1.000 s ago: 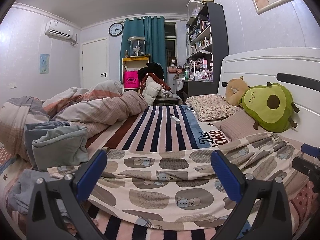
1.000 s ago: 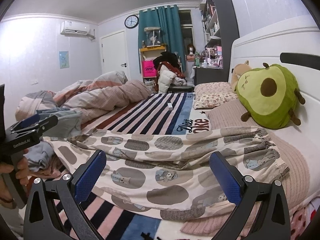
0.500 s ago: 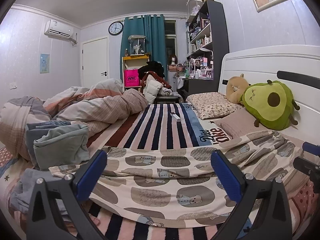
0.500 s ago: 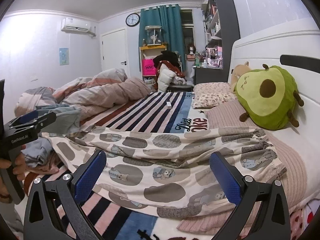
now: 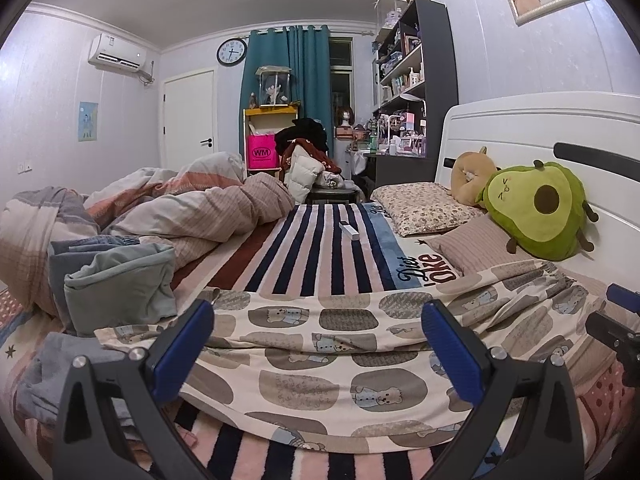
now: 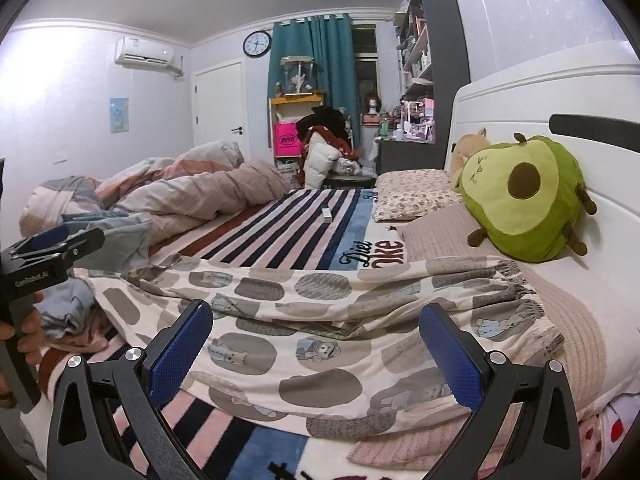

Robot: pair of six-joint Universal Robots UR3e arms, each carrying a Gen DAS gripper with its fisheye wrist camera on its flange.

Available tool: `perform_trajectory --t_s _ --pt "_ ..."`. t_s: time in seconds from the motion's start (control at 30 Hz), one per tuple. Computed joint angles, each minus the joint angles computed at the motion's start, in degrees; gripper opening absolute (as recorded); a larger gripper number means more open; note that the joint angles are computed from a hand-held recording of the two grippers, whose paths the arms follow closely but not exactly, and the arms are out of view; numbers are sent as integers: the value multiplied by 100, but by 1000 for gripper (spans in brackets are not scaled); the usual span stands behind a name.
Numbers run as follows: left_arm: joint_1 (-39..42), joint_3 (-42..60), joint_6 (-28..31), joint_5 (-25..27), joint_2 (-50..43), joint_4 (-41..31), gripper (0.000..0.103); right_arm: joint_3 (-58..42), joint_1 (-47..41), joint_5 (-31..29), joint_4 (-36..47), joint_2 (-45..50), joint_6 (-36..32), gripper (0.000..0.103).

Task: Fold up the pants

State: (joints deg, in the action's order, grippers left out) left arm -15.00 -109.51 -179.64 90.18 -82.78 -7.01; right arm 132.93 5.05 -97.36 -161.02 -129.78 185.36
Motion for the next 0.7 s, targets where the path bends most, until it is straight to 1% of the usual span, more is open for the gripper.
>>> perform_trajectory --t_s 0.1,0.17,0.3,0.4,0.5,0.6,0.63,0.7 --pt "43 -32 -10 -61 29 -11 102 -7 56 -47 5 19 28 103" --pt "45 -36 -10 -70 22 0 102 4 5 52 51 -36 55 103" --pt "21 -64 -13 -7 27 22 102 12 8 34 43 -38 79 103" --pt "43 -55 -17 -53 15 -3 102 -6 -56 97 137 -57 93 103" --pt "65 -65 -22 -78 21 -17 102 20 -236 281 290 -202 99 103" --pt "102 -73 -44 -146 24 -45 102 51 -345 259 375 -275 193 102" --pt "137 -79 -56 -201 33 -88 102 114 -662 613 582 -509 151 102" --pt "246 -91 -103 -338 36 -165 102 218 -1120 1088 846 -818 79 102"
